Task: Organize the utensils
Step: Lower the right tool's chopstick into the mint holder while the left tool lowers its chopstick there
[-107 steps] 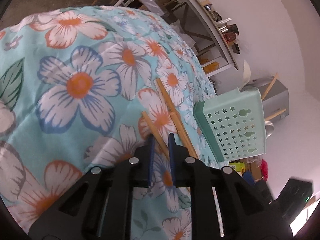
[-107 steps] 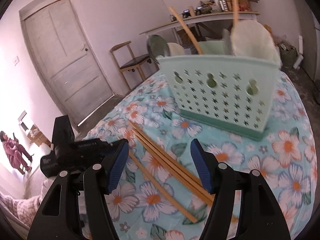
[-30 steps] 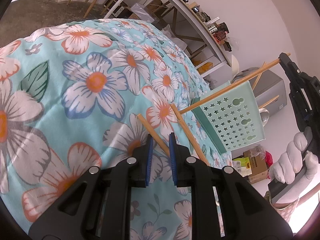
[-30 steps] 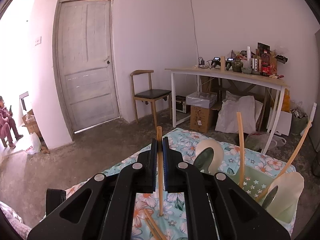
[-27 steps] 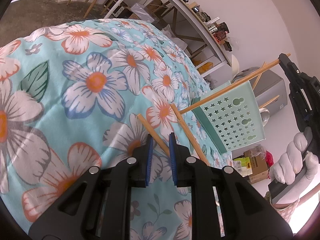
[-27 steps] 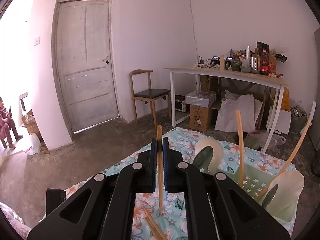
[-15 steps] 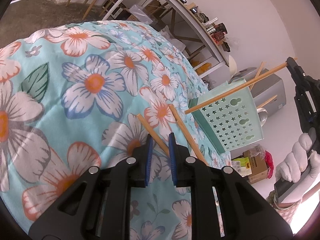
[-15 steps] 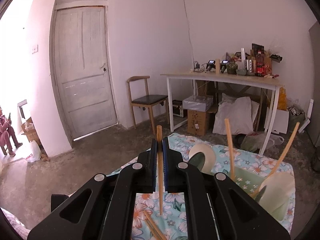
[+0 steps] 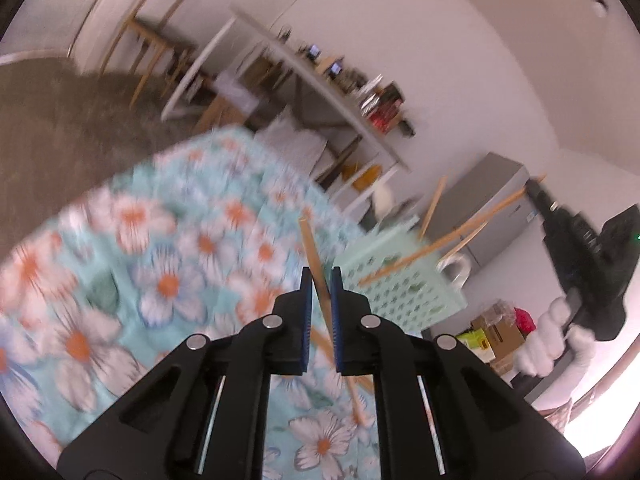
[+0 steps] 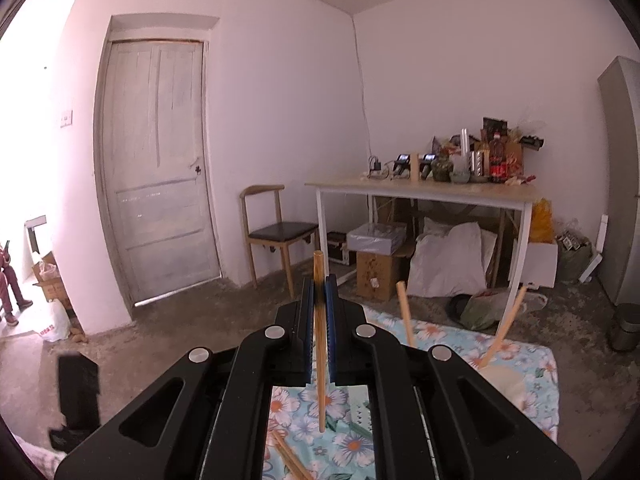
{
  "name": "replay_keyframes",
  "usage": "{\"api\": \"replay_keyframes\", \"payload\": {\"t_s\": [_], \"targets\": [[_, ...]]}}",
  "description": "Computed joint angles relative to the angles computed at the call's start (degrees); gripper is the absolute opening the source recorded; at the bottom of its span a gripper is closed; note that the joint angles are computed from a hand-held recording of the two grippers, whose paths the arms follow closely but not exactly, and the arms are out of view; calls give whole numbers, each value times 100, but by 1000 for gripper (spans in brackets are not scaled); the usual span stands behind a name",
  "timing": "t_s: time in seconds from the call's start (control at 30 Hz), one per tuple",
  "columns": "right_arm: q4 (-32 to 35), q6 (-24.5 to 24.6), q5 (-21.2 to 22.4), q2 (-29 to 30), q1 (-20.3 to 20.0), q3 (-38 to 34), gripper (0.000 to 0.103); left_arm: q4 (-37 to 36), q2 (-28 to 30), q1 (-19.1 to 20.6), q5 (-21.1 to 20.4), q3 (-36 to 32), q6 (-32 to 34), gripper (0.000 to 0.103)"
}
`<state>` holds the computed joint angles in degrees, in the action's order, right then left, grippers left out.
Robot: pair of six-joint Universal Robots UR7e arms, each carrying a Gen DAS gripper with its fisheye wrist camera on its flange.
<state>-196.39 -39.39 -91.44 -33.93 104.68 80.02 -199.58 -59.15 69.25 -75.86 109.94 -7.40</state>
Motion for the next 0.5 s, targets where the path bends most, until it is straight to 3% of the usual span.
{"api": "replay_keyframes", "payload": {"t_s": [0.13, 0.5], "targets": [[-216, -20, 79, -171, -18, 209, 6, -127, -222, -171, 102, 30, 260, 5], [-649, -40, 386, -594, -91, 792, 6, -639, -528, -704, 1033, -108, 1283, 5]]}}
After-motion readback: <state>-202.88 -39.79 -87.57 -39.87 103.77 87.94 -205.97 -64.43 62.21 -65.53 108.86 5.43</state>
